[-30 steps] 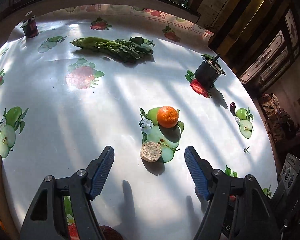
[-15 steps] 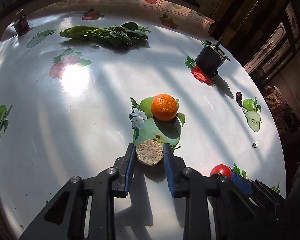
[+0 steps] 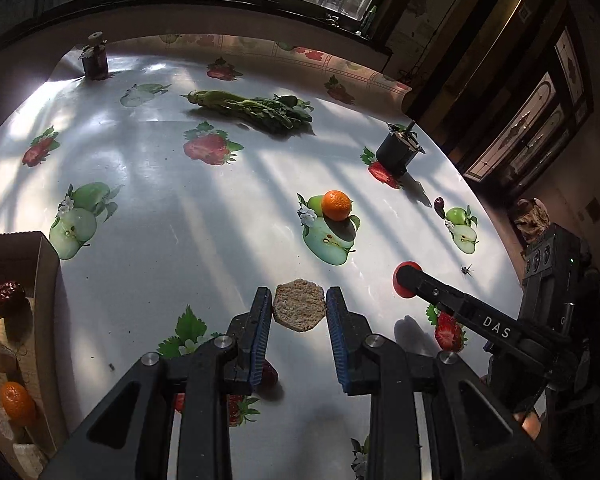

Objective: Organize fruits
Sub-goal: 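Carry the slice into the tray and release while the right gripper releases the tomato there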

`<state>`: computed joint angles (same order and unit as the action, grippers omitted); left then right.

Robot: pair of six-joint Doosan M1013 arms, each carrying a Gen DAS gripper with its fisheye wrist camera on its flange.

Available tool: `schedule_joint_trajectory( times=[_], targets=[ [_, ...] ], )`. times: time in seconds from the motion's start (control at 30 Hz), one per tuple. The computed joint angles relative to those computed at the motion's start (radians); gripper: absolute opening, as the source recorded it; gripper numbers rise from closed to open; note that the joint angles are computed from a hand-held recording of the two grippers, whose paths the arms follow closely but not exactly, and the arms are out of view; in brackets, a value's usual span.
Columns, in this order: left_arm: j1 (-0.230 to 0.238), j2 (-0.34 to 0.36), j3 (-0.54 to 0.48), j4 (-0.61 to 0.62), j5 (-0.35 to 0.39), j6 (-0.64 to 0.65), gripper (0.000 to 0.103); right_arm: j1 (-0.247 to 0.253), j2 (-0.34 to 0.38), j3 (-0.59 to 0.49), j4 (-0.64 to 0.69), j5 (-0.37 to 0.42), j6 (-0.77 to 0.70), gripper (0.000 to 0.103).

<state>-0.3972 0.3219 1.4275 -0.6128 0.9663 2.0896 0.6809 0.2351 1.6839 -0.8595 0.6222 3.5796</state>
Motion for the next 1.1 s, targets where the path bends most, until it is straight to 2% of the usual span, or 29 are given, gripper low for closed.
schedule_joint_trajectory(
  times=[0.2,0.43,0.6,0.7,0.8,0.93,1.03,1.1],
  targets=[
    [0.155,-0.071,0.099,-0.136,-0.022,-0.016,0.027,0.011,0.027,-0.037,0.025,0.004,-0.091,0.033],
    [0.299,-0.110,0.164,-0.054,-0.103,-0.114,0.027,0.047,0.090,-0.140,0.134,0.056,-0.298,0.033],
    [0.327,-0.126,0.195,0.128,-0.183,-0.207,0.027,0.089,0.143,-0.246,0.234,-0.009,-0.454,0.033],
    [0.337,-0.121,0.203,0.180,-0.183,-0.213,0.027,0.116,0.204,-0.358,0.346,-0.019,-0.647,0.033],
    [0.339,-0.120,0.215,0.207,-0.187,-0.202,0.027,0.132,0.281,-0.483,0.530,-0.008,-0.896,0.033],
    [0.337,-0.125,0.228,0.203,-0.211,-0.166,0.027,0.153,0.389,-0.647,0.672,0.096,-1.123,0.033],
    [0.334,-0.126,0.232,0.205,-0.227,-0.159,0.027,0.168,0.454,-0.744,0.691,0.192,-1.201,0.033],
    [0.339,-0.125,0.231,0.178,-0.223,-0.148,0.027,0.181,0.488,-0.797,0.649,0.258,-1.215,0.033]
  ],
)
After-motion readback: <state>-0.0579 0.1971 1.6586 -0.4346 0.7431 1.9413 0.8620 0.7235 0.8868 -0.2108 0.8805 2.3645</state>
